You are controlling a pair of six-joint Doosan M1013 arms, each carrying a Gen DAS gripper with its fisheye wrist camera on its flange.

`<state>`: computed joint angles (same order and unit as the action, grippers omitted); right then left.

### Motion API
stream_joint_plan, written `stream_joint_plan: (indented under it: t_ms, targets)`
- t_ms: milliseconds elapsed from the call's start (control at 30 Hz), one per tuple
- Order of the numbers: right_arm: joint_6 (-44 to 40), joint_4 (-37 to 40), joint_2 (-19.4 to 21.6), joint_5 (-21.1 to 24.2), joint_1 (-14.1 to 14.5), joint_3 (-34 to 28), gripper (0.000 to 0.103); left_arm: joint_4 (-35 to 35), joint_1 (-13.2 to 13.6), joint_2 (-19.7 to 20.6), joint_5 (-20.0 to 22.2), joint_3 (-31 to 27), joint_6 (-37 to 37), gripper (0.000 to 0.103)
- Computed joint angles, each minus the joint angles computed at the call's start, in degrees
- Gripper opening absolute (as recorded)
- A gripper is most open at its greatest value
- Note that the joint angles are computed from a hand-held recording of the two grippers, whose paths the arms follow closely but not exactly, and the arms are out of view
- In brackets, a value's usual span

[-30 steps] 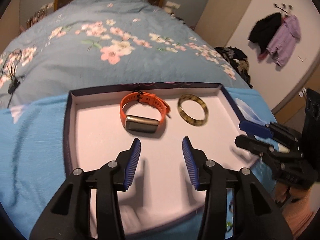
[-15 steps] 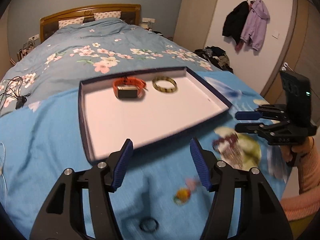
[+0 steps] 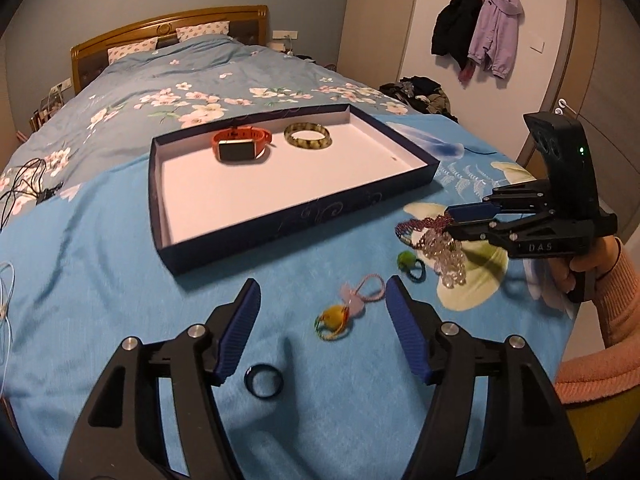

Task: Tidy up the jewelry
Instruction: 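Grasp the black ring with the left tool while the right tool grasps the purple beaded bracelet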

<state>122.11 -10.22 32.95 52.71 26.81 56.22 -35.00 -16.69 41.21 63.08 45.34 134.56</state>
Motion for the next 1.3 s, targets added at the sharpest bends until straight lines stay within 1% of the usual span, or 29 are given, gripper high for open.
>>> stream_joint_plan:
  t_ms: [67,133,367,400,567,667,767,833,900,967,1000,1067,1200,1300]
  targets:
    - [-0.28,0.02,0.02,-0.11,0.13,-0.14,0.009,0.53,0.12,-0.11,-0.20,0.32,-0.64,0.065]
    - [0.69,-1.28,-0.14,-0.55,0.38,-0.07,0.009,0.43,0.32,0.03,0.18,0.21,-1.06,0.065]
    - [3.65,-2.70,-1.74,-5.25,0.35,1.07,0.008,1.04,0.39,-0.72,-0.62,1.61,0.30,0.065]
    - [4.20,-3.30,-1.91,-6.00,0.41,1.11,0.006,1.36,0.38,-0.76,-0.51,1.73,0.37,0.065]
    - [5.05,-4.82,-1.92,-7.16,0.63,0.39,0.005,4.93,0.12,-1.38,-1.38,2.95,-0.57,0.065]
    - [5.31,-5.52,-1.90,-7.67,0.85,0.18,0.005,5.89,0.24,-2.00,-1.75,4.10,-0.41,0.064]
    - [5.97,-6.10,-2.08,-8.31,1.06,0.38,0.005,7.89,0.28,-2.18,-1.58,4.39,-1.59,0.060]
    - [6.09,-6.10,-2.10,-8.64,1.12,0.39,0.005,8.88,0.38,-2.20,-1.17,4.49,-2.52,0.054]
    - [6.50,-6.60,-2.15,-8.73,1.20,0.45,0.005,9.71,0.47,-2.04,-0.74,4.32,-3.71,0.042]
    - [6.65,-6.48,-2.12,-9.15,1.19,0.44,0.005,10.02,0.58,-2.18,-1.25,4.60,-4.23,0.035]
    - [6.91,-6.53,-2.12,-9.37,1.18,0.46,0.005,9.98,0.66,-2.16,-1.16,4.57,-4.42,0.029]
    - [6.99,-6.45,-2.06,-9.59,1.21,0.40,0.005,9.84,0.74,-2.16,-1.17,4.61,-4.74,0.022]
    - [7.81,-7.07,-2.02,-10.13,1.40,0.42,0.005,9.95,0.59,-2.84,-3.03,5.99,-4.32,0.022]
    - [8.10,-7.12,-2.09,-10.69,1.52,0.54,0.005,9.29,0.64,-2.98,-3.41,6.20,-4.39,0.022]
